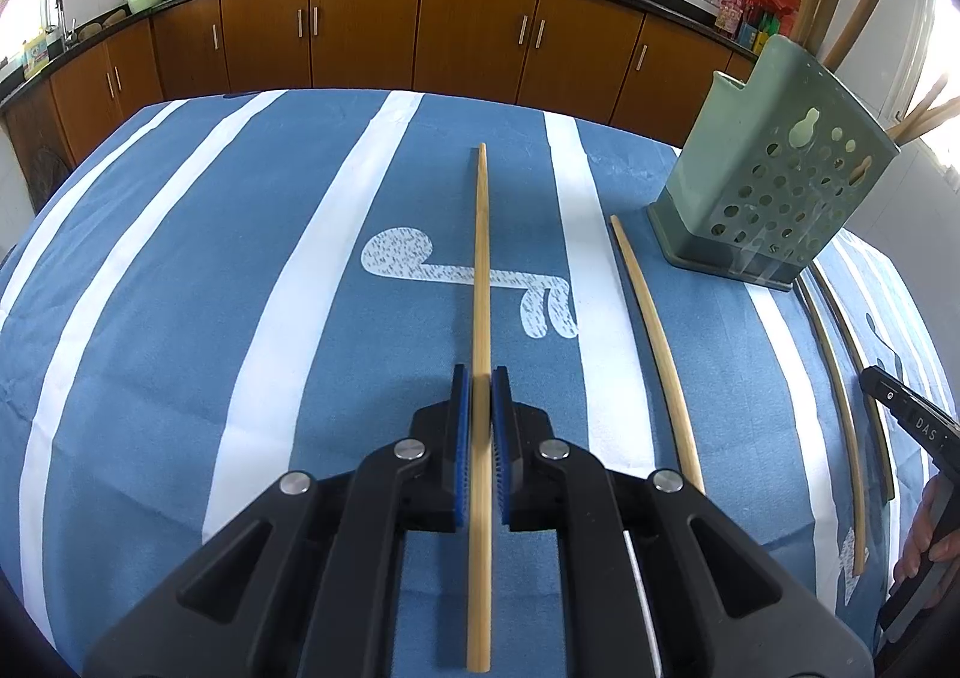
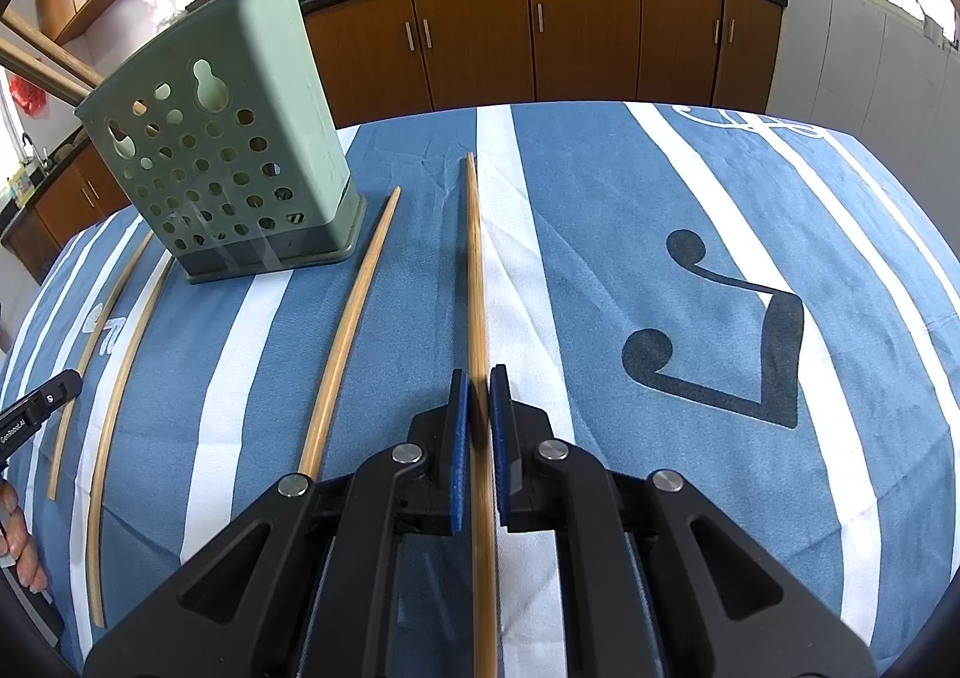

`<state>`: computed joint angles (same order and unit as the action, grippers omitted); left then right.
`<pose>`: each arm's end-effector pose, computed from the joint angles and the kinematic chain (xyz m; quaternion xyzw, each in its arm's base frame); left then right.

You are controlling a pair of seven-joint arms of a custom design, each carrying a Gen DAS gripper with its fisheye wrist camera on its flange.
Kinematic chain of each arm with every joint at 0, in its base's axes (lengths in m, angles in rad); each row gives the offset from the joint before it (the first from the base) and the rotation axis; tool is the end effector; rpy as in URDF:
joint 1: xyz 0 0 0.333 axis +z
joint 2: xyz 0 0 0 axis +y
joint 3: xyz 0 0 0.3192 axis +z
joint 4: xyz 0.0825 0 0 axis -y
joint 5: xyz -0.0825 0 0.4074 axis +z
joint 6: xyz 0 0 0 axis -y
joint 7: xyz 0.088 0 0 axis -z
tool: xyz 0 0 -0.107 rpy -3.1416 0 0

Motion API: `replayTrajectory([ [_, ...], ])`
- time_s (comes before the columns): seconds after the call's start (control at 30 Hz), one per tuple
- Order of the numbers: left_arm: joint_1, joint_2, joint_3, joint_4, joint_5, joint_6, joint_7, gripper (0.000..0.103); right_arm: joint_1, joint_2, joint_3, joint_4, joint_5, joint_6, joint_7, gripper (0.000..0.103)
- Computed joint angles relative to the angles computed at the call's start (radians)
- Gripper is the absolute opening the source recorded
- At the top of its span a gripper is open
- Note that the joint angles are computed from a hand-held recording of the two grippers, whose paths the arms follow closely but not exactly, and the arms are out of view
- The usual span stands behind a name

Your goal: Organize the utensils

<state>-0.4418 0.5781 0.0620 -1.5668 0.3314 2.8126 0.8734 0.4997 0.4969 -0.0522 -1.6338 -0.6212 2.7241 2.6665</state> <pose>0.7004 -0.3063 0.3716 -0.6705 0.6583 -0.2839 0.1908 0.6576 0.3461 0.3823 -0.6162 0.7068 -0.2145 0.2735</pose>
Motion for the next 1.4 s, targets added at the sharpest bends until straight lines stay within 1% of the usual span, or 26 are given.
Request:
replayTrajectory([
  [0.4,-0.013,0.006,0.01,0.018,0.04,-0.029,-0.017,0.012,0.007,-0.006,-0.005,-0.007,-0.007,-0.006,0.004,0.009],
  [0.7,-0.027,0.007,0.018,0.028,0.092,-0.061,-0.052,0.012,0.005,-0.025,0.006,-0.036,-0.023,0.001,-0.013,0.009],
  [0.83,-0.03,-0.01,0.018,0.002,0.12,-0.061,-0.066,0.012,0.002,-0.043,0.01,-0.065,-0.024,0.023,-0.012,0.009],
  [1.1,-0.028,-0.02,0.009,-0.005,0.166,-0.08,-0.064,0.012,-0.013,-0.068,0.021,-0.112,-0.004,0.075,-0.026,0.009],
  [1.27,-0.03,-0.049,0.008,-0.048,0.19,-0.07,-0.1,0.012,-0.015,-0.084,0.024,-0.138,0.005,0.095,-0.04,0.009],
  [1.4,-0.025,-0.061,0.002,-0.066,0.198,-0.064,-0.119,0.008,-0.016,-0.086,0.021,-0.143,0.008,0.103,-0.038,0.008],
])
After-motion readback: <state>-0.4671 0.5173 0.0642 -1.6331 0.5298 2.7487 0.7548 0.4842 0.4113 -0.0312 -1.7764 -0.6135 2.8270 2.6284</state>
